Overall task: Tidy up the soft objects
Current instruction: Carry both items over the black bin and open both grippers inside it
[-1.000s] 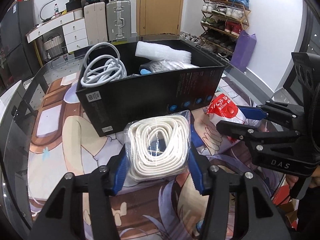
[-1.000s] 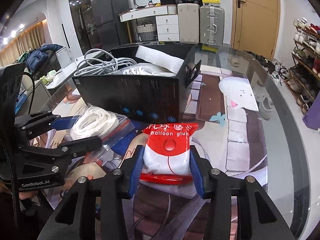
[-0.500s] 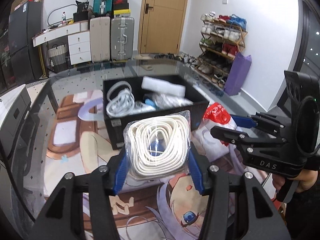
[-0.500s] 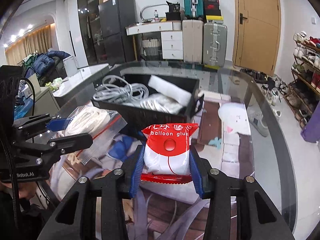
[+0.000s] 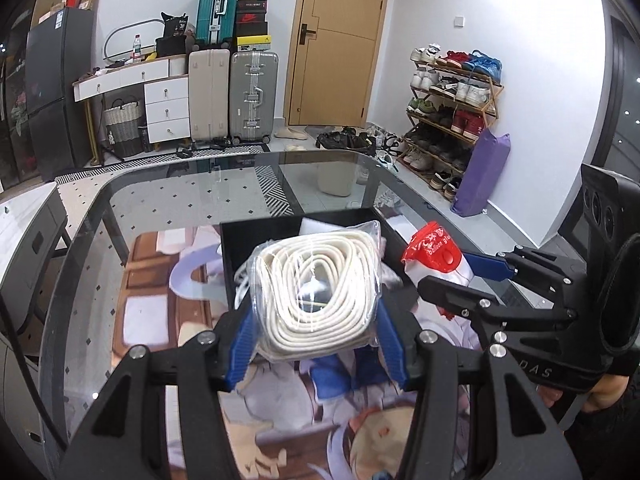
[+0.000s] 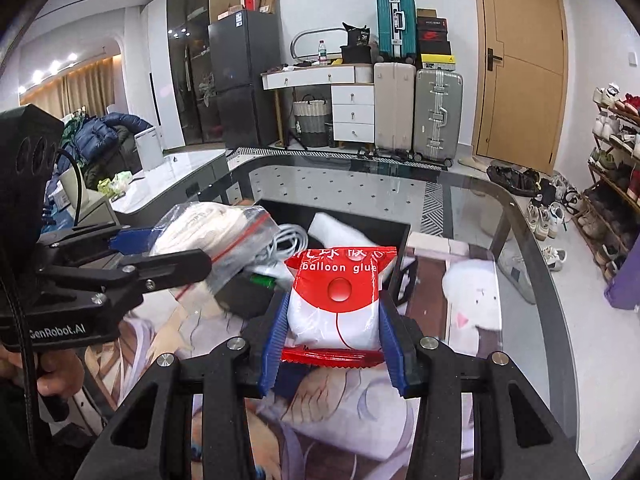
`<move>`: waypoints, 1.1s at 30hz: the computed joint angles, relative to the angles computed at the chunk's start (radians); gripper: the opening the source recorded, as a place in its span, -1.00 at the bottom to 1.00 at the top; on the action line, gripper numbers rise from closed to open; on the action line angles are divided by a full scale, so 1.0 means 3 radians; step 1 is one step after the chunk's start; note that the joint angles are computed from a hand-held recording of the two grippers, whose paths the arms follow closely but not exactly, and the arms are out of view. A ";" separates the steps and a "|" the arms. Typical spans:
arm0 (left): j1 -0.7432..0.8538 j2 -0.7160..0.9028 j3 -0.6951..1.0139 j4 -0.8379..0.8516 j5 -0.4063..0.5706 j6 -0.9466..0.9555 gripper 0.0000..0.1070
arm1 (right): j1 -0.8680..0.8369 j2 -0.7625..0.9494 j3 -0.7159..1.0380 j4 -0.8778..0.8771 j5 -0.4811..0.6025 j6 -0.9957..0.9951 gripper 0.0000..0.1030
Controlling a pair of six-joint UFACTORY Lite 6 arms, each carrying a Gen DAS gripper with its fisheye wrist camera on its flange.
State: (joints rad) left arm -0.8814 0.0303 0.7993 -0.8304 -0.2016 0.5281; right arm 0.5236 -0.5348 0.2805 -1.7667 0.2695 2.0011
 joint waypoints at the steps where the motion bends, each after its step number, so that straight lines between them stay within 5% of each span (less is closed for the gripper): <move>1: 0.0015 0.0063 0.0068 0.0036 0.0010 -0.0022 -0.01 | -0.0034 0.0068 0.0047 -0.0119 -0.0010 0.0096 -0.16; 14: 0.0169 0.1046 0.0968 -0.0231 0.0072 0.0458 -0.01 | -0.0541 0.1650 0.0977 -0.2421 -0.0036 0.1961 -0.16; 20: 0.0211 0.1237 0.1138 -0.0483 0.0124 0.0781 -0.01 | -0.0545 0.2056 0.1226 -0.2473 0.0029 0.1846 -0.16; 27: 0.0305 0.1312 0.1157 0.0325 0.0170 -0.0013 0.00 | -0.0649 0.2238 0.1318 -0.2890 0.0049 0.2194 -0.14; 33: 0.0428 0.1363 0.1179 0.1301 0.0253 -0.1039 0.00 | -0.0667 0.1946 0.1029 -0.3211 0.0236 0.2466 0.37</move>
State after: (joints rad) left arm -0.7530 0.4390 1.1531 -0.4401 -0.1256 0.2165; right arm 0.3235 0.0491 0.5891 -2.7300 0.3402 2.7408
